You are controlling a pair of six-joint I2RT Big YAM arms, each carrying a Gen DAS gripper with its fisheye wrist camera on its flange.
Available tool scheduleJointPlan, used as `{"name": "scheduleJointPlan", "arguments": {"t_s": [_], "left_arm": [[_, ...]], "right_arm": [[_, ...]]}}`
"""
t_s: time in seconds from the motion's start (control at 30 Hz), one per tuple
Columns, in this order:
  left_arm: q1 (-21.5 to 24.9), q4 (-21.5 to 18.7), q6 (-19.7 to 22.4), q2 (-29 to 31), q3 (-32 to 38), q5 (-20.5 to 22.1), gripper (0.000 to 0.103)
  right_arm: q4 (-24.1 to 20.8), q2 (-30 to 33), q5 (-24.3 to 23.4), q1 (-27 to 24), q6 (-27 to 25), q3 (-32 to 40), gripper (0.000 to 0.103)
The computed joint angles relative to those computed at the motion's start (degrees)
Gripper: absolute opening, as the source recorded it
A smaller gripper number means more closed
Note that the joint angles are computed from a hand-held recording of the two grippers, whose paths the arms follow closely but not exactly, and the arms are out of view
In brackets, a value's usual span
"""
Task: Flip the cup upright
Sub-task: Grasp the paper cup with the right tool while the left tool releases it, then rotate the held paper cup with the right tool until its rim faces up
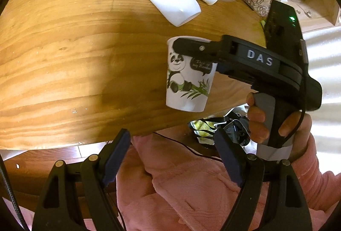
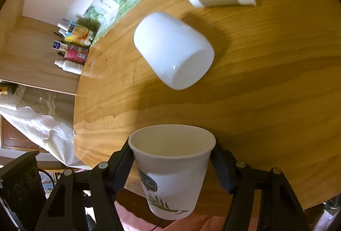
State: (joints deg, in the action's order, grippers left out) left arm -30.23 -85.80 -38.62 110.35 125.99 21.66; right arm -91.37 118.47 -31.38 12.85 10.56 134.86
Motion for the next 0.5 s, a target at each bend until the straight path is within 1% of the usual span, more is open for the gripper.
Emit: {"name": "scheduleJointPlan", "arguments": {"t_s": [0.13,0.23,0.33,0.5], "left_arm": [[-0.3,-0.2,-0.3,0.2,0.2,-1.1,0.084],[-0.5,-0.6,-0.9,0.4,0.4,-1.2,0.084],[-0.8,-0.8,-1.1,0.7,0.8,-1.7,0.084],[-1.2,-1.0,-0.9,0.7,1.0,-2.2,0.084]], "right_arm": [[6.4,-3.7,2.6,0.0,-1.3,-5.1,0.067],[14.6,-8.0,6.4,0.4,-3.2,-11.4,0.067],[21.2,-11.0,9.4,0.8,-4.1,-16.1,0.067],[34.4,-16.1,16.1,2.0,-8.0,-25.4,0.067]]}}
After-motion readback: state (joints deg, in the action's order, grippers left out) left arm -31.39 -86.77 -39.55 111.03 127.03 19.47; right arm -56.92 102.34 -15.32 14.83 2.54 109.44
